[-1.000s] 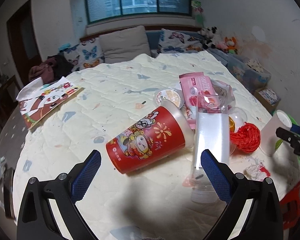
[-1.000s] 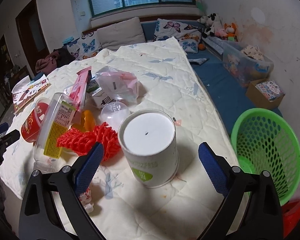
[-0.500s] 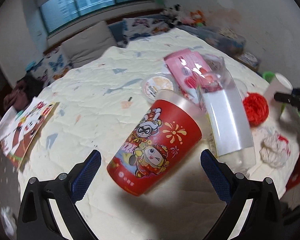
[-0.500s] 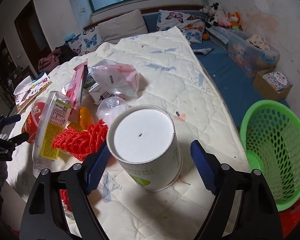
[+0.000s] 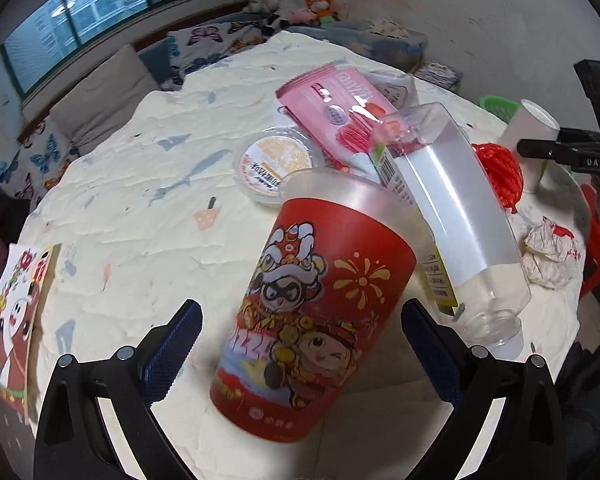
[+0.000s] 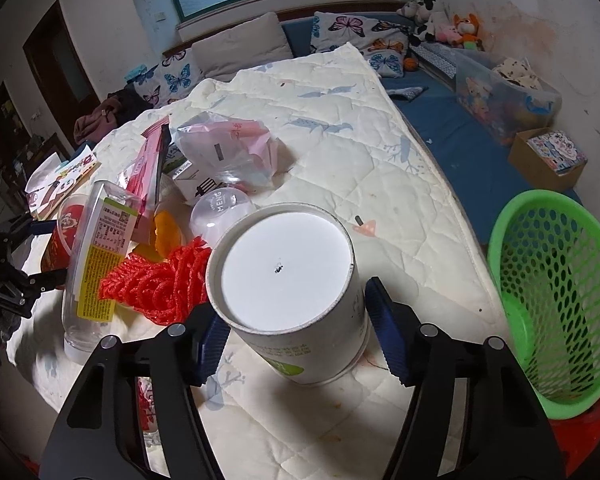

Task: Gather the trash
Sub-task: 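Grasp the red printed cup with the left tool while the right tool grasps the white paper cup, then carry the white paper cup to the green basket and release it with the right tool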

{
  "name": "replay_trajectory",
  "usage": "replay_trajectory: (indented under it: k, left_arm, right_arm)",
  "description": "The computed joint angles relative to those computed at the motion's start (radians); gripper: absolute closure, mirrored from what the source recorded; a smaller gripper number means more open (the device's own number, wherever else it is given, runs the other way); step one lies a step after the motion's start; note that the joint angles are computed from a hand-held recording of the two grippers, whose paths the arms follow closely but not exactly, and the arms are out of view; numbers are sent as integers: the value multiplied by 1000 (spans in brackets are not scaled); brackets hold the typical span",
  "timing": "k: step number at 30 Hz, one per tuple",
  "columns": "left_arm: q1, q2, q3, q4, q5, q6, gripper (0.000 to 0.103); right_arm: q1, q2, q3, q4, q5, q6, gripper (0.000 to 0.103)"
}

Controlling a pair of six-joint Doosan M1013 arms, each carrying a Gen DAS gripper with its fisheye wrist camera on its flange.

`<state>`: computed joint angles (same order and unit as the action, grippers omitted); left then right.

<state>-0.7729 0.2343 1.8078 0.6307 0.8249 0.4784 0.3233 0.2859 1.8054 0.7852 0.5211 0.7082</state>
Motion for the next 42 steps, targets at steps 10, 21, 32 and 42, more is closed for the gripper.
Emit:
replay_trajectory:
  k: [10, 21, 32, 42]
  left_arm:
    - [29, 4, 2, -44, -72, 103, 8]
    - [9, 5, 6, -3, -54, 50, 28]
    - [-36, -44, 4, 74, 48, -131, 30]
    - [-69, -47, -69, 149, 96, -254, 30]
  right_arm:
    - [5, 1, -6, -30, -13, 44, 38]
    - [5, -6, 6, 5, -34, 31, 40]
    - [-57, -60, 31, 193, 29, -126, 41]
    - [-167, -36, -2, -57, -113, 109, 41]
